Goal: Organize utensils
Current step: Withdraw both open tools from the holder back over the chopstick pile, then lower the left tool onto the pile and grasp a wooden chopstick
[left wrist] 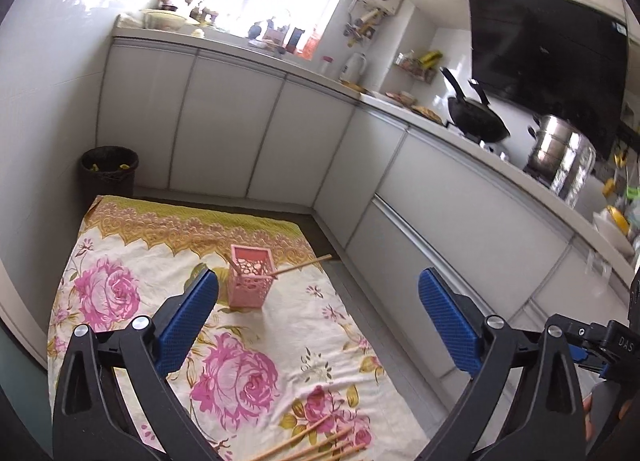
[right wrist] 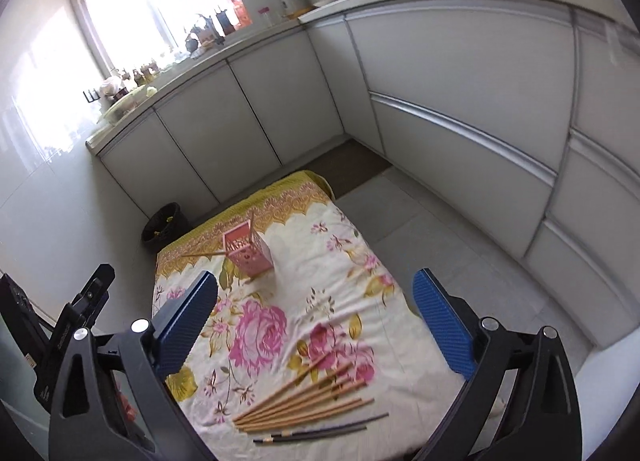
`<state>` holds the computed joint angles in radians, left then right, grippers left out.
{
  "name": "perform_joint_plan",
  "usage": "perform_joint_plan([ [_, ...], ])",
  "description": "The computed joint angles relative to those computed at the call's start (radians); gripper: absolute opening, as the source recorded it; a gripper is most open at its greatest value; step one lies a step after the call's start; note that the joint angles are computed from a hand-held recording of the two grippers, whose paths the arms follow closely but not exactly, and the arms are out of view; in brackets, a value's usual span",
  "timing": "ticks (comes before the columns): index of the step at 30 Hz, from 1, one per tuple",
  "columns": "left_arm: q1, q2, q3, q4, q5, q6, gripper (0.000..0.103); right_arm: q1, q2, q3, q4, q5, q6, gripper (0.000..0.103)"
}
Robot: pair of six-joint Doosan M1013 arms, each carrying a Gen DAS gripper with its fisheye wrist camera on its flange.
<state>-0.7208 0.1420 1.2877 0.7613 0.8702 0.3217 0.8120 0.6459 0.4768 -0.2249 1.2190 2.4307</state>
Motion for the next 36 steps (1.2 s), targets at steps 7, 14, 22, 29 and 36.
perform_joint_plan([
  [7,-0.067,0.056,-0.084,-0.040,0.171,0.228,0.096,0.019,-0.177,0.356,-0.025,-0.135,0.150,0.096],
  [14,-0.117,0.080,-0.113,-0.072,0.252,0.435,0.096,0.040,-0.197,0.409,-0.023,-0.167,0.110,0.096],
  [22,-0.063,0.156,-0.179,-0.327,0.387,0.740,0.096,0.022,-0.227,0.470,0.104,-0.218,0.119,0.096],
  [29,0.010,0.234,-0.214,-0.554,0.503,0.940,0.065,-0.034,-0.201,0.485,0.374,-0.217,0.097,0.096],
  [36,0.069,0.323,-0.260,-0.719,0.588,1.026,0.046,-0.063,-0.154,0.460,0.526,-0.192,0.041,0.096],
])
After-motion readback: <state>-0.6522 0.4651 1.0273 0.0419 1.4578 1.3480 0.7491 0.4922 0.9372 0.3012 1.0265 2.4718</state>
